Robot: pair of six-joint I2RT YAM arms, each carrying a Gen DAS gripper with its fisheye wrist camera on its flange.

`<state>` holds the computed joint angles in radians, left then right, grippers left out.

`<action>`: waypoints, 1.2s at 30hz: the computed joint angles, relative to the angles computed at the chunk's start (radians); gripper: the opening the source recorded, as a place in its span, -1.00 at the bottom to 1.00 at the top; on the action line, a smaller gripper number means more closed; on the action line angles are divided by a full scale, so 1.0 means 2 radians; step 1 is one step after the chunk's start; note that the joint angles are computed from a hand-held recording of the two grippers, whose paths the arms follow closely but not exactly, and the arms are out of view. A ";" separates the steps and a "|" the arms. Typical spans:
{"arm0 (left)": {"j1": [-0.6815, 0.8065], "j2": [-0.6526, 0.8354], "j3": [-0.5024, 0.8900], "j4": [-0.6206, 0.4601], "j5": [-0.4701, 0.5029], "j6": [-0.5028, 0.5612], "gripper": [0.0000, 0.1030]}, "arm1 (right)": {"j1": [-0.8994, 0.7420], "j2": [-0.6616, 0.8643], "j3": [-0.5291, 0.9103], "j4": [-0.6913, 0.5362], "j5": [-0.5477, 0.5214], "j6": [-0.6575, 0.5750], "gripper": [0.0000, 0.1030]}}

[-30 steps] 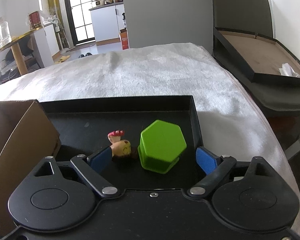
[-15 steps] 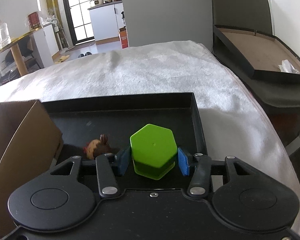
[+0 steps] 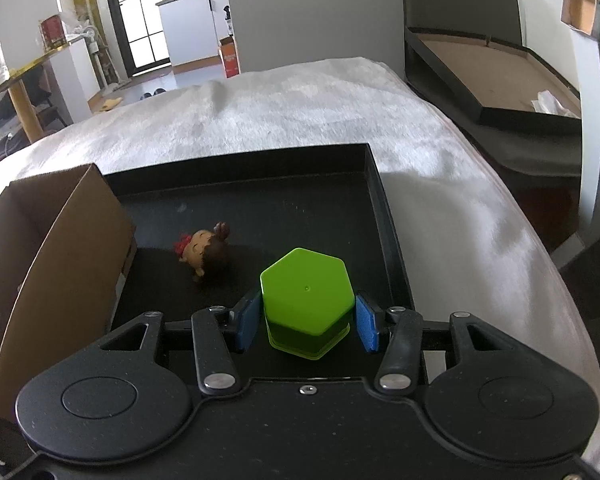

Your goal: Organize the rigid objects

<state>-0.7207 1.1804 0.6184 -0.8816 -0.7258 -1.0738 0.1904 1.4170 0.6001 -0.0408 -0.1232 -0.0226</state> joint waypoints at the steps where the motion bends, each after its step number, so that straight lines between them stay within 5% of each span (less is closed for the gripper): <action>1: -0.001 0.001 0.000 -0.001 0.000 -0.002 0.50 | -0.001 0.003 0.000 -0.001 -0.001 -0.001 -0.05; 7: 0.004 0.006 0.000 0.006 0.002 0.003 0.50 | 0.001 0.018 0.004 0.005 -0.003 0.001 -0.01; 12: 0.009 0.012 -0.001 0.014 0.005 0.010 0.50 | 0.009 0.029 0.008 0.027 0.003 -0.010 0.51; 14: 0.011 0.015 -0.002 0.018 0.007 0.012 0.50 | 0.010 0.035 0.010 0.037 0.000 -0.016 0.51; 17: 0.013 0.016 -0.002 0.020 0.008 0.014 0.50 | 0.011 0.045 0.016 0.043 0.002 -0.017 0.41; 20: 0.012 0.016 -0.002 0.020 0.008 0.012 0.50 | 0.007 0.055 0.025 0.030 0.002 -0.011 -0.09; 36: -0.005 -0.015 -0.013 0.003 0.012 -0.004 0.50 | 0.023 -0.033 0.008 -0.009 0.012 -0.006 -0.10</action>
